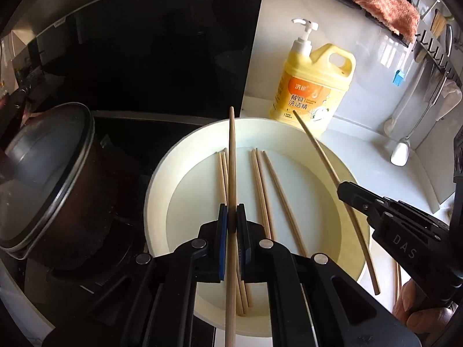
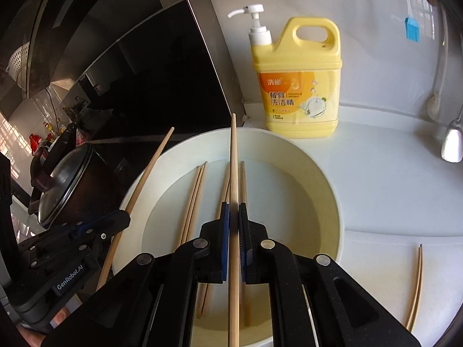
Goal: Organize utensils
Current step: 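Carry both held chopsticks up and over the white water basin, then open the left tool to drop its chopstick while the right tool releases its own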
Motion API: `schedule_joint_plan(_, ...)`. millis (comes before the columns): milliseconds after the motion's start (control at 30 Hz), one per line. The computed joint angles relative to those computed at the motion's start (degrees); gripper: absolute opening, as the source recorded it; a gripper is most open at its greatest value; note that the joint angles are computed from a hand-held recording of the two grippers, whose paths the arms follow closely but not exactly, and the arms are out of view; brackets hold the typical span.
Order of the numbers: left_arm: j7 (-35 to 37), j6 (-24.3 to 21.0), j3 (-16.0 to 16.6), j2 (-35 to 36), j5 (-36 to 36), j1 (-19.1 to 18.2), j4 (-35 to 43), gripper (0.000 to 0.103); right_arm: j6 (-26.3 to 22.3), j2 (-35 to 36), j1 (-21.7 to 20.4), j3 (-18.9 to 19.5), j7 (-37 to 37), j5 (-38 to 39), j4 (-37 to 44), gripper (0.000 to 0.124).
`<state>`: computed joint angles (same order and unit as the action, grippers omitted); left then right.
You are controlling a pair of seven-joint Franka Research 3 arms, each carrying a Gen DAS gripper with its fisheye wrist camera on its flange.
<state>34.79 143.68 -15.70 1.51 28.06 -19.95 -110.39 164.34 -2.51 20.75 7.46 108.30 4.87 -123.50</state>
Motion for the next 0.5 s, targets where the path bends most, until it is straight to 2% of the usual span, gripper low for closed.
schedule_joint_plan(333,6.9,0.4,0.3,5.3,-10.2,0.8,1.9,0.007,-9.4,7.8,1.2,-0.8,-3.7,5.9,8.4,0.006)
schedule_joint_plan(500,7.3,-1.1,0.7,6.9,-10.5,0.4,3.3,0.007,-12.8,9.8,1.2,-1.1,-5.1,7.6,10.5,0.006)
